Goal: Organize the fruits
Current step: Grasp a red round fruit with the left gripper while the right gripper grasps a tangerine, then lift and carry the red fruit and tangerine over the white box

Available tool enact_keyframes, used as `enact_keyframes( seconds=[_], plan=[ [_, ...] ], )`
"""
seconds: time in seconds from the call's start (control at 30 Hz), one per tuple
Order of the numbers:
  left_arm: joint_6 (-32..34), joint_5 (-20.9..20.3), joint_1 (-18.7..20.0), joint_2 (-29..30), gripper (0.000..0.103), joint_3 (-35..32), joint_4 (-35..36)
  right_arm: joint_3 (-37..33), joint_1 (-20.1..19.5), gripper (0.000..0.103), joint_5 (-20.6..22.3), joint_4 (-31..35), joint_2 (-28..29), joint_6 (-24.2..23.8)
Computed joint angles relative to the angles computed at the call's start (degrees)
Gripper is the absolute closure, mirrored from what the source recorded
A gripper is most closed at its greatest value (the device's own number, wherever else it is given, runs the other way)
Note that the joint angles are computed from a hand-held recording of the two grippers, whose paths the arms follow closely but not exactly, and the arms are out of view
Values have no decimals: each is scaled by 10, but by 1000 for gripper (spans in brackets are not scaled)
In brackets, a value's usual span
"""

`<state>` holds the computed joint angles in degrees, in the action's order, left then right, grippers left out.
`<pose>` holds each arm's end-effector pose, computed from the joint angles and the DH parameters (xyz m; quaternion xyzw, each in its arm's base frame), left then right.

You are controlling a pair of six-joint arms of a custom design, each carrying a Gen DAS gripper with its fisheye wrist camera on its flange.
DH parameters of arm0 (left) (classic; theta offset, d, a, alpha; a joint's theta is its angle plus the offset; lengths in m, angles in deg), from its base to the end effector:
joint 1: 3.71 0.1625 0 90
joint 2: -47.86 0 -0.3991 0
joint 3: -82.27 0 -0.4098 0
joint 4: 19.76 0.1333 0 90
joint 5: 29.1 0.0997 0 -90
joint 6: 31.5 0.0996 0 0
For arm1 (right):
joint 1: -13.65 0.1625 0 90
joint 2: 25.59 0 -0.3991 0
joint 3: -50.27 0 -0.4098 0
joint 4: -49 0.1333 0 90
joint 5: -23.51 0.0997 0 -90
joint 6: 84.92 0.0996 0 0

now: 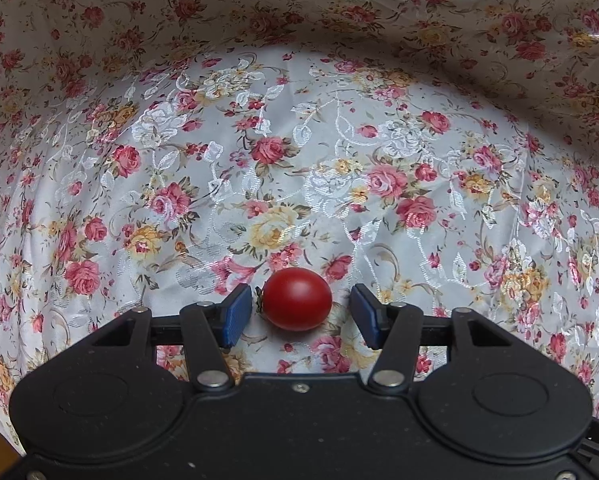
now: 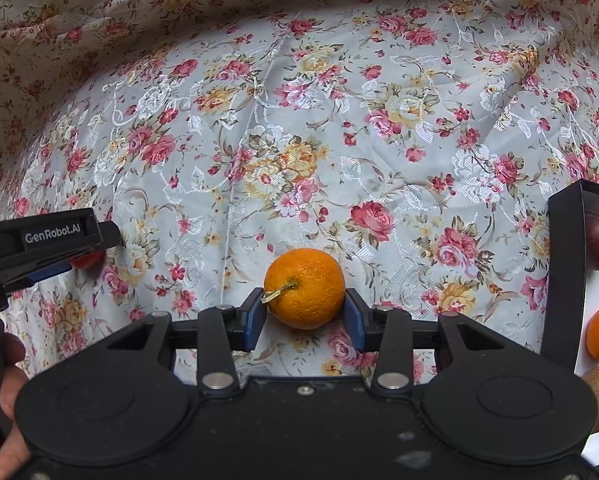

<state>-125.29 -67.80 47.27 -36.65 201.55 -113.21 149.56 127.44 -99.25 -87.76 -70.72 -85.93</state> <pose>-0.1053 -0.4651 0.2210 -0.2955 0.8245 -0.2846 0.3898 0.3186 -0.5258 0.0172 0.2234 -0.9312 -0.0051 0.2881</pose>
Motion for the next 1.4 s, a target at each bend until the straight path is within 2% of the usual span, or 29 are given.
enact_keyframes(
  seconds=[0.1,0.4,0.5,0.53,0.6,0.9,1.13,1.4],
  plan=[
    [-11,6,2,2,43,-1,6,3,-2,57,3,-21,6,-4],
    [-26,27,6,9,43,-1,13,6,8,56,-21,-65,26,-47],
    [-44,27,4,9,48,-3,22,12,10,57,-27,-82,28,-60],
    [-43,25,2,7,55,-3,21,12,10,58,-29,-83,28,-62],
    [-40,25,2,2,56,1,14,13,11,58,-27,-82,27,-66],
    [-60,6,-2,-8,57,1,12,5,3,59,7,-43,9,-28],
    [-93,6,-20,7,57,-24,64,16,10,59,17,-51,-19,-30],
    [-94,8,-45,47,57,-60,93,36,8,59,19,-61,-63,-36]
  ],
)
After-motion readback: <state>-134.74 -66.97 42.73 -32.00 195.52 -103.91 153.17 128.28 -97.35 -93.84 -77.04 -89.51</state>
